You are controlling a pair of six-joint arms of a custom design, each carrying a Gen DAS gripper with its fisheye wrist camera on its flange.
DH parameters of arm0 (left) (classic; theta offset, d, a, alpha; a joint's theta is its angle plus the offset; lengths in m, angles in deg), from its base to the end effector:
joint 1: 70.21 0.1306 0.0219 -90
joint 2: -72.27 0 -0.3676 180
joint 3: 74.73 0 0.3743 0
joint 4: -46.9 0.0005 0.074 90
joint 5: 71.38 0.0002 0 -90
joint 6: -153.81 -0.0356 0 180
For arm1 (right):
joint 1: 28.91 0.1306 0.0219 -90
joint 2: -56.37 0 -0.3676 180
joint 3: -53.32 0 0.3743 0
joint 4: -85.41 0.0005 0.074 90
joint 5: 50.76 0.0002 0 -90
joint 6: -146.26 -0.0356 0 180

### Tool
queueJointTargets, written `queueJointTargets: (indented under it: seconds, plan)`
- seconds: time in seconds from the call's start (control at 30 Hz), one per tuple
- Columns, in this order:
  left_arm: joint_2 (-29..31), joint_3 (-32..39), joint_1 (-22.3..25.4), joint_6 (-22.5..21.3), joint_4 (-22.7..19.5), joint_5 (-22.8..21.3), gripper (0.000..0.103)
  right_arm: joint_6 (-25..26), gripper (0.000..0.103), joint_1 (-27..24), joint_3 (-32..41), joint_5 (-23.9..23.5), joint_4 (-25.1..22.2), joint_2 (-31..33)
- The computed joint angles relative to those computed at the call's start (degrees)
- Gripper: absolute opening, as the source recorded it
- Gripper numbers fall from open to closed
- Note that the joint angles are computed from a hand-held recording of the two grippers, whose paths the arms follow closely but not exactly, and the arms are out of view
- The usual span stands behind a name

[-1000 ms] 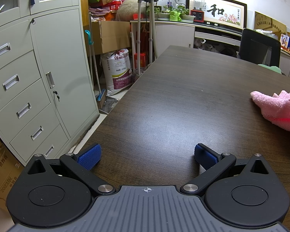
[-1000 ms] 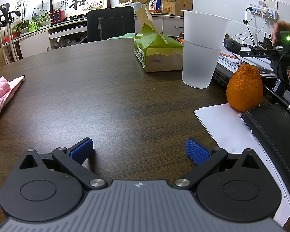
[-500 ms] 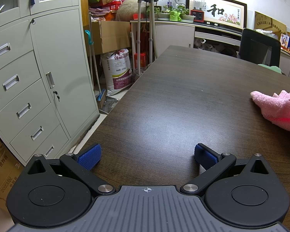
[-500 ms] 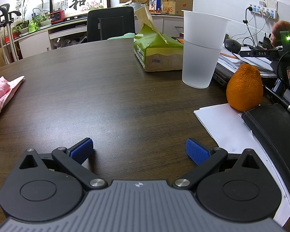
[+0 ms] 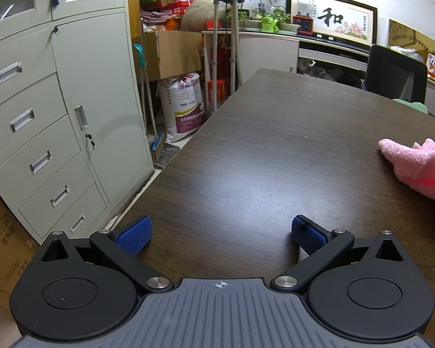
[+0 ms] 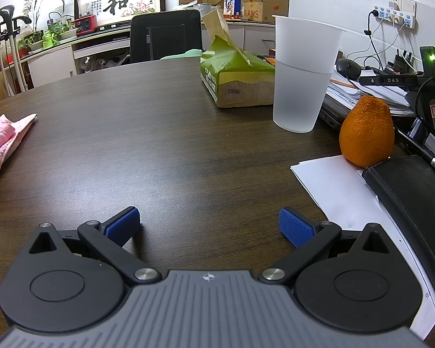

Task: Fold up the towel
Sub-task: 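Lower the right gripper onto the crumpled pink towel and close on its edge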

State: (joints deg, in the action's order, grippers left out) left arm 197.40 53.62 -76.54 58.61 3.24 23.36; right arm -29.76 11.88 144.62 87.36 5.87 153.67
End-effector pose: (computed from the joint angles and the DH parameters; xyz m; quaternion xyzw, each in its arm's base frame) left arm 0.6857 -0.0795 0.3811 0.1084 0.9008 -0.0417 0.4184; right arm 0.3570 0.2724 0.3586 0.3655 0.8362 -0.1506 0.3802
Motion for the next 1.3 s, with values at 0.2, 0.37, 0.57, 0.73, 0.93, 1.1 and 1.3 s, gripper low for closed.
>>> queueJointTargets:
  seconds: [0.2, 0.37, 0.57, 0.73, 0.93, 1.1, 1.3]
  plan:
    - [-0.11, -0.02, -1.0, -0.69, -0.13, 0.67, 0.103, 1.17, 0.103, 0.64, 0.35, 0.2, 1.29, 0.29]
    - [0.37, 1.77, -2.19, -0.21, -1.89, 3.95, 0.103, 5.15, 0.103, 0.98, 1.98, 0.41, 5.27, 0.81]
    - [0.94, 2.64, -4.47, -0.19, -1.77, 4.27, 0.103, 17.89, 0.103, 1.47, 7.47, 1.66, 15.04, 3.04]
    - [0.29, 0.77, -5.53, -2.22, -0.06, 6.1, 0.103, 31.57, 0.103, 0.76, 13.43, -0.03, 27.59, 6.69]
    - [-0.41, -1.54, -5.07, -4.3, 2.4, 8.16, 0.103, 40.66, 0.103, -1.92, 23.6, -3.91, 31.87, 13.36]
    - [0.39, 0.19, -4.94, -4.28, 0.87, 8.31, 0.103, 40.04, 0.103, -5.18, 33.42, -10.63, 29.73, 19.08]
    - [0.4, 0.58, -4.95, -4.69, 0.02, 8.57, 0.103, 36.59, 0.1, -7.48, 45.11, -15.44, 21.47, 26.06]
